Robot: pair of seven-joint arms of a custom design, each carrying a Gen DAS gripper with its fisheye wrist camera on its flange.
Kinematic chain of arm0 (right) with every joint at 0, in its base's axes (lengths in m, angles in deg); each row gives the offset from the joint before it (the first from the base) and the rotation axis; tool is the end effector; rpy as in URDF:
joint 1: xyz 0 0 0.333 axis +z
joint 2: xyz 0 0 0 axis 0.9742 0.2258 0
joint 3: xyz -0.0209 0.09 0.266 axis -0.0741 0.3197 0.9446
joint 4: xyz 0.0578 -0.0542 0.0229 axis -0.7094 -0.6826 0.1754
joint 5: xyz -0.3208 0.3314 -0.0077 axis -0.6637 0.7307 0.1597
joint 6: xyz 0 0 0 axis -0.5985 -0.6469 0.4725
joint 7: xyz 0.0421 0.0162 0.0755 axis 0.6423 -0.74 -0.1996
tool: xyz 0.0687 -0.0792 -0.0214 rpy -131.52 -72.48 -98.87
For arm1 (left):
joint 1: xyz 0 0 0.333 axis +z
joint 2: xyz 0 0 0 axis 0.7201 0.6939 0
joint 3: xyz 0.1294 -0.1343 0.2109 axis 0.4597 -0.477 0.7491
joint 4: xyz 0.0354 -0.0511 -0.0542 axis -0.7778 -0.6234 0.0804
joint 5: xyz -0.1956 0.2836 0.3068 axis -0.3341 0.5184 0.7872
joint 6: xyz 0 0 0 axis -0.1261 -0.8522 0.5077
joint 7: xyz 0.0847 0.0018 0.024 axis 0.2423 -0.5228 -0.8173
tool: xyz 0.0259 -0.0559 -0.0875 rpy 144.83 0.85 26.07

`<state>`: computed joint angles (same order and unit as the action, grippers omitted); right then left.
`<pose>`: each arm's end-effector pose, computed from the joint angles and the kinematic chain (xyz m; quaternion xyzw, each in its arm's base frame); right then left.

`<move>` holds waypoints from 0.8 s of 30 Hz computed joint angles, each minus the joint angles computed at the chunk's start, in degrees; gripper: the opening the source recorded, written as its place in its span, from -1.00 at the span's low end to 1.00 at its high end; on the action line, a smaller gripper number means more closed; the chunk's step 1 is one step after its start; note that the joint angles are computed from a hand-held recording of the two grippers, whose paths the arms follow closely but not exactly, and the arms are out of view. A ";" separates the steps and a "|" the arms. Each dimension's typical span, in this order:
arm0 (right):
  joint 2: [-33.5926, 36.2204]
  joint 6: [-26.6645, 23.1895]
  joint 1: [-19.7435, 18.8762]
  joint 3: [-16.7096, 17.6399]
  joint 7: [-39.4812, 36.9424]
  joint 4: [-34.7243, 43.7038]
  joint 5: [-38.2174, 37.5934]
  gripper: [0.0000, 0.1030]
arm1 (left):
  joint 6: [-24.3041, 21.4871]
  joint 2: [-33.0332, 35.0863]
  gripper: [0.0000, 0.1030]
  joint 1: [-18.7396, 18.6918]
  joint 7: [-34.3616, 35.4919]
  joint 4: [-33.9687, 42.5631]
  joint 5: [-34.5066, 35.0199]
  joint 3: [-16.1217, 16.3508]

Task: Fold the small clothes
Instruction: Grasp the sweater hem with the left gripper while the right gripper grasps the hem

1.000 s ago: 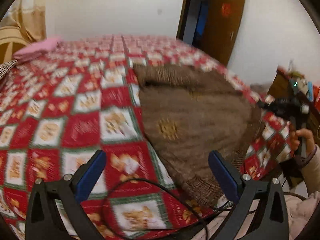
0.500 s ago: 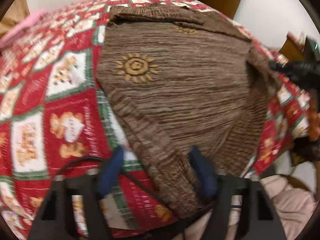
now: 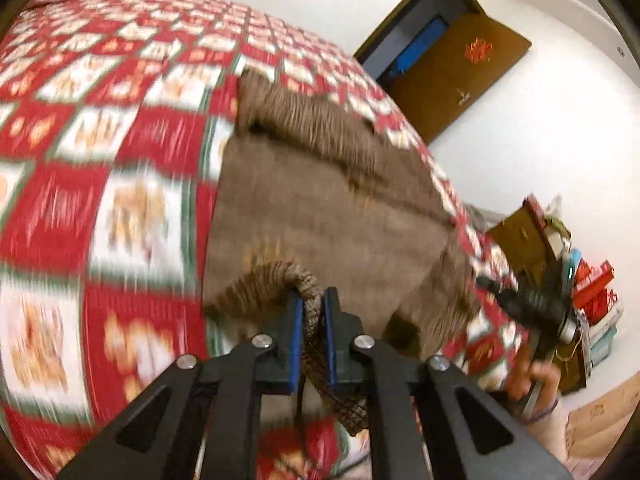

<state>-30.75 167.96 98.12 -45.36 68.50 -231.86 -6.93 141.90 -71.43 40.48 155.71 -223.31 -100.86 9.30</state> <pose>0.4129 0.0647 0.4231 -0.5085 0.7558 -0.0606 0.4080 0.5009 -0.0369 0.4447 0.6073 -0.6810 0.4079 0.0313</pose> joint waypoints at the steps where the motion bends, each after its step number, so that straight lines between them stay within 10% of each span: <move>1: 0.00 0.28 -0.07 0.10 0.12 -0.09 0.04 -0.85 | 0.81 1.41 -0.80 -0.14 0.00 1.63 0.20 -0.38; 9: -1.37 1.70 -3.25 4.33 4.55 -1.60 -2.47 -0.85 | 4.02 14.73 -0.15 4.41 -10.32 15.03 12.17 -3.36; 18: 1.65 -1.08 -1.17 3.32 3.84 1.31 -5.80 -0.84 | 10.88 11.31 0.44 4.02 11.82 9.64 21.99 -4.61; 24: 3.64 -2.68 0.90 2.79 0.01 3.54 -4.76 -0.83 | 9.79 12.55 0.45 0.18 31.58 9.34 25.91 -4.65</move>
